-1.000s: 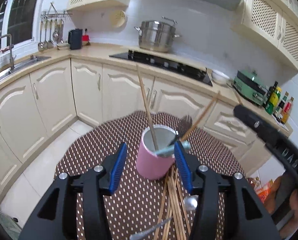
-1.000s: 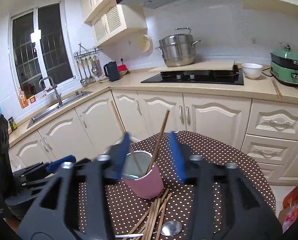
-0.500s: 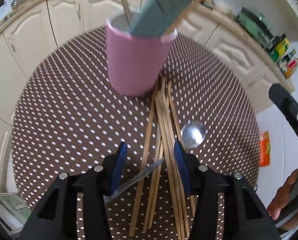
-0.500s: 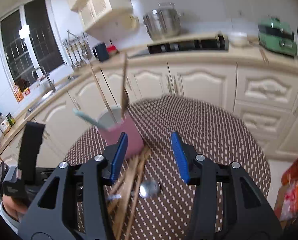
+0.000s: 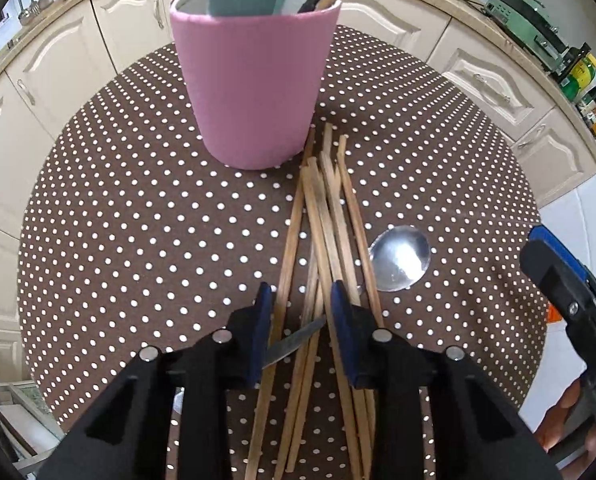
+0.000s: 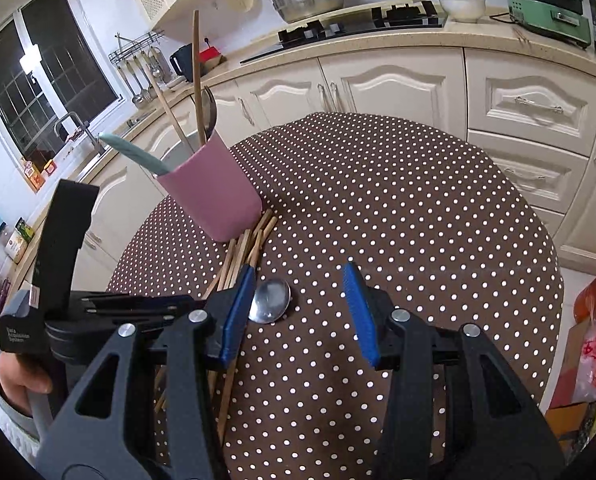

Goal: Organize utensils
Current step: 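Grasp another wooden chopstick with the left tool while the right tool grasps a chopstick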

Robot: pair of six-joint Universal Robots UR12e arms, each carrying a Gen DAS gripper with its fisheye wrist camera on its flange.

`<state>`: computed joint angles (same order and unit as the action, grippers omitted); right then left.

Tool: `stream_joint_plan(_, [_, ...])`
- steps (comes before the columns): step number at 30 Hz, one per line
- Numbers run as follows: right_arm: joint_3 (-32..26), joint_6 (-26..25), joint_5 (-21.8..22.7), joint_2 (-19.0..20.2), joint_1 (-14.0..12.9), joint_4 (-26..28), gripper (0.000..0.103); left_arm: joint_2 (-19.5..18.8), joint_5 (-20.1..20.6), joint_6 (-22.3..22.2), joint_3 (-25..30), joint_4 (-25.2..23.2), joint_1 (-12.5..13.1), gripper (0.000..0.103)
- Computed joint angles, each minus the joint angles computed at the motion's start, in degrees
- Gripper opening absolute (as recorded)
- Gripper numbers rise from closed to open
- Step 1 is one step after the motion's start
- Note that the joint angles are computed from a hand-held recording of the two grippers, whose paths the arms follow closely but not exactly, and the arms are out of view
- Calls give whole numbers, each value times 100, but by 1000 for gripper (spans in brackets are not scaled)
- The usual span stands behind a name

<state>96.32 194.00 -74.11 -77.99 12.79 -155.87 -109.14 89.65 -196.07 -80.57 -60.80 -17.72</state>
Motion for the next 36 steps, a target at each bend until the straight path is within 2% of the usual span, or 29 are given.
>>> stream_joint_plan(2, [-14,-10,20,3,8,43,47,-39,147,-8,62,-62,-32,30])
stream_joint_plan(8, [-80,-105,96,37,13,222,48,-223,159,-54,273,-227,-109,30])
stream_joint_plan(10, [-126,-185,83,53,25,327,48,-221,81,-107,260,-161,-90,23])
stream_joint_plan(11, [-155,-229,64,62,32,396,48,-193,69,-109,215,-121,-70,14])
stream_joint_plan(12, [-202,-287,52,81,38,505,48,-164,74,-134,188,-88,-52,9])
stream_joint_plan(15, [-291,-346,8,124,72,669,48,-98,-84,-160,122,9,13,6])
stream_joint_plan(20, [-582,-674,12,262,155,1257,48,56,-230,-274,-58,307,96,6])
stream_joint_plan(24, [-866,-1043,-37,384,274,2013,47,159,-220,-335,-158,440,154,6])
stream_joint_plan(25, [-918,-1102,-20,411,291,2128,43,206,-252,-322,-202,439,190,6])
stream_joint_plan(26, [-984,-1153,-50,440,315,2267,31,237,-278,-324,-234,442,209,6])
stream_joint_plan(31, [-1271,-1439,-142,552,425,2909,28,398,-420,-232,-416,471,341,6])
stream_joint_plan(36, [-1446,-1472,-410,669,537,3269,28,444,-518,-177,-507,527,394,6])
